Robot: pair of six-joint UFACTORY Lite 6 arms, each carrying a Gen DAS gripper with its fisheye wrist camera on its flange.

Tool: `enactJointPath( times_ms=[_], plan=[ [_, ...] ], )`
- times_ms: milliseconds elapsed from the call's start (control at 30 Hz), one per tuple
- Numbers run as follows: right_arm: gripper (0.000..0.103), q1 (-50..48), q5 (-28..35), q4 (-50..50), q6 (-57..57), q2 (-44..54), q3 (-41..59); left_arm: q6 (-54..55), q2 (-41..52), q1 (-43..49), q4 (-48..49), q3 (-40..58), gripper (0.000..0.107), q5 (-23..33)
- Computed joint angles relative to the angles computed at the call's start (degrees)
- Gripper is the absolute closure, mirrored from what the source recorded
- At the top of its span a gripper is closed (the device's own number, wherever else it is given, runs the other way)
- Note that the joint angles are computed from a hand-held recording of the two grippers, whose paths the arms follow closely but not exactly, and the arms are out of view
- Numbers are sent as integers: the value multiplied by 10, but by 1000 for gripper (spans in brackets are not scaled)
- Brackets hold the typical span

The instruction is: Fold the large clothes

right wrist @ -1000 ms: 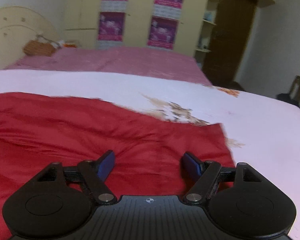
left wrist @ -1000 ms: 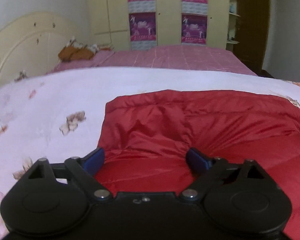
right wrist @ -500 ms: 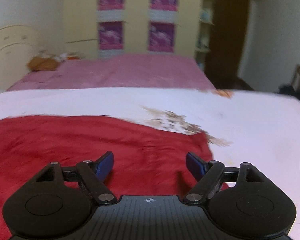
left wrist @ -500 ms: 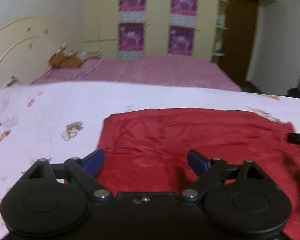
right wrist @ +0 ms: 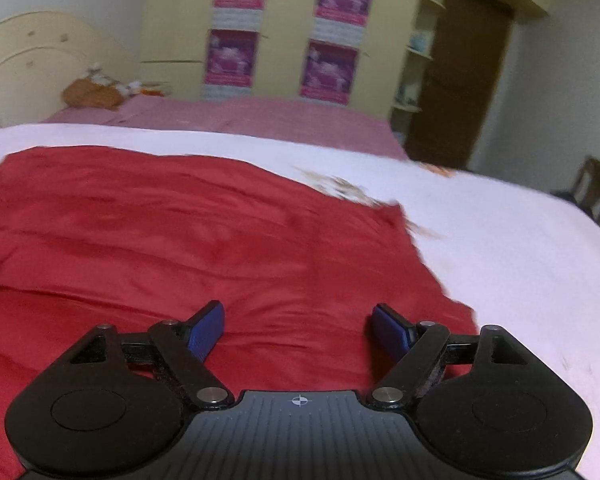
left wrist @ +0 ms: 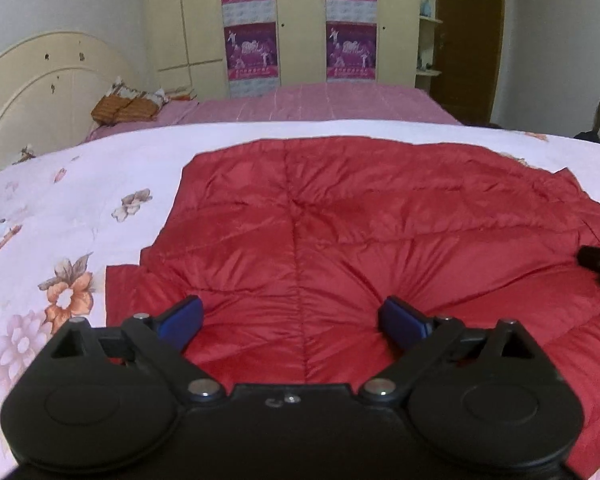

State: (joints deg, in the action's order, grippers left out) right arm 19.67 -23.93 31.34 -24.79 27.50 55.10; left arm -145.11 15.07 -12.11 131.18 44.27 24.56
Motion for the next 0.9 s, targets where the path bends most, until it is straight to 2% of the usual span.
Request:
enactJointPath(
  times_ms=[100, 233, 333, 367, 433, 533, 667, 833, 900],
  plan=[
    [24, -16, -5, -35, 45, -2, -19, 12, 13, -7, -16, 9, 7, 7],
    [24, -6, -31, -30, 30, 24, -11, 31, 14, -7, -35, 10, 5, 5],
    [23, -20, 8, -52, 55, 20, 2, 39, 19, 2, -37, 15, 5, -4],
    [23, -30, 42, -60, 66, 15, 16, 58, 18, 2, -55, 19, 5, -11],
    [23, -48, 88, -94, 103, -6, 23, 126, 19, 2, -121, 38, 5, -27],
    [23, -63, 99, -216, 227, -65, -16, 216, 7, -1, -212, 50, 6, -42],
    [23, -57, 91, -314, 320, -148, -81, 251, -41, -6, -263, 25, 11, -51],
    [23, -24, 74, -304, 300, -224, -155, 242, -142, -38, -279, -50, 11, -42],
    [23, -15, 73, -310, 305, -253, -184, 266, -193, -56, -314, -88, 11, -36]
  ],
)
